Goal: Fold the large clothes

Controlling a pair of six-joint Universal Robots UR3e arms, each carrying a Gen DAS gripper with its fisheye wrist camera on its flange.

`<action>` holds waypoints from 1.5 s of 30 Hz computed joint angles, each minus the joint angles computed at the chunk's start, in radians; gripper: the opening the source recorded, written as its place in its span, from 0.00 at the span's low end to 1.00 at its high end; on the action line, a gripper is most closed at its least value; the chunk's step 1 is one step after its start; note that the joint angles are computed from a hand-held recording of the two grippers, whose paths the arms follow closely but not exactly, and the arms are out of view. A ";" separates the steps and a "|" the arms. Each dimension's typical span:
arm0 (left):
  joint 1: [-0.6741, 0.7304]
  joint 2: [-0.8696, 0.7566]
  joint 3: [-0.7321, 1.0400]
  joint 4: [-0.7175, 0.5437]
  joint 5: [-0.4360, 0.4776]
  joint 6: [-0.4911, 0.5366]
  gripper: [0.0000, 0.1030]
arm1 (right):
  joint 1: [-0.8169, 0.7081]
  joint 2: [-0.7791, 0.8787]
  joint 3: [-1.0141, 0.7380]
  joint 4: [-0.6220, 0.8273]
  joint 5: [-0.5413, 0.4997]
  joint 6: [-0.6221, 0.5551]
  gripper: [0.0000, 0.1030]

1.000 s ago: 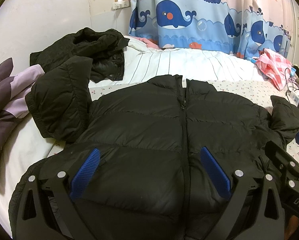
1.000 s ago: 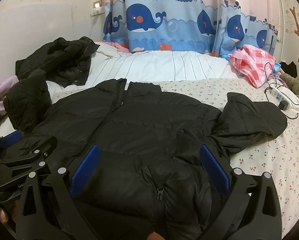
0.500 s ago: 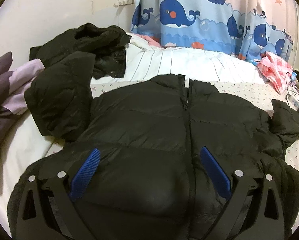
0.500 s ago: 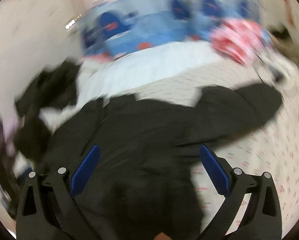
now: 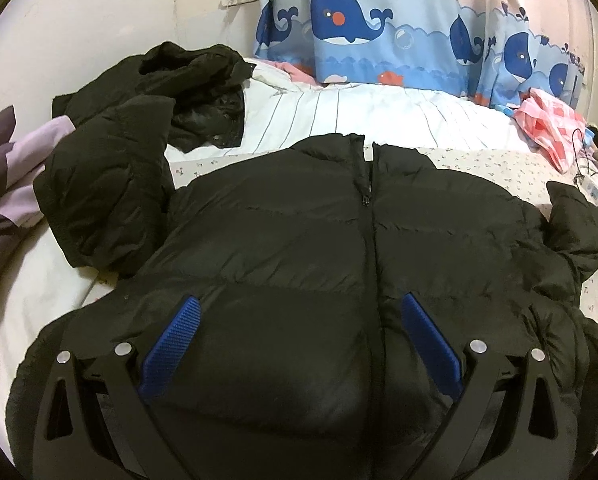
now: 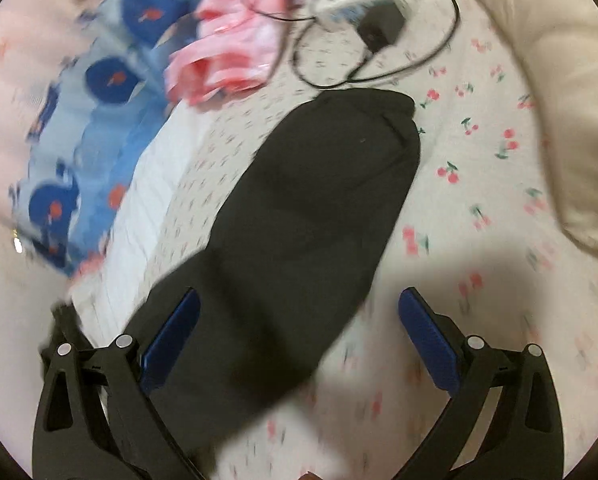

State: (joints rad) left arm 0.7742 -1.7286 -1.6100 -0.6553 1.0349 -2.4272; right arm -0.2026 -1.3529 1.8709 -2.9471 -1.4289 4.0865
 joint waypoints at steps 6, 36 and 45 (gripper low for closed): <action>0.005 -0.030 -0.001 0.076 -0.018 -0.059 0.93 | -0.070 0.184 -0.119 -0.199 0.077 -0.042 0.31; 0.186 0.016 0.364 -0.737 -0.271 0.064 0.93 | 0.674 -0.339 0.149 0.385 0.051 -0.318 0.77; 0.440 0.117 0.396 -1.020 -0.223 0.337 0.93 | 0.630 -0.595 0.210 0.394 0.064 -0.353 0.06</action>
State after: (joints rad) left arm 1.2145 -1.6119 -1.2138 -1.6750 0.8116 -2.0902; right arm 0.4277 -1.9474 2.0806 -2.5530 -1.3650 3.7339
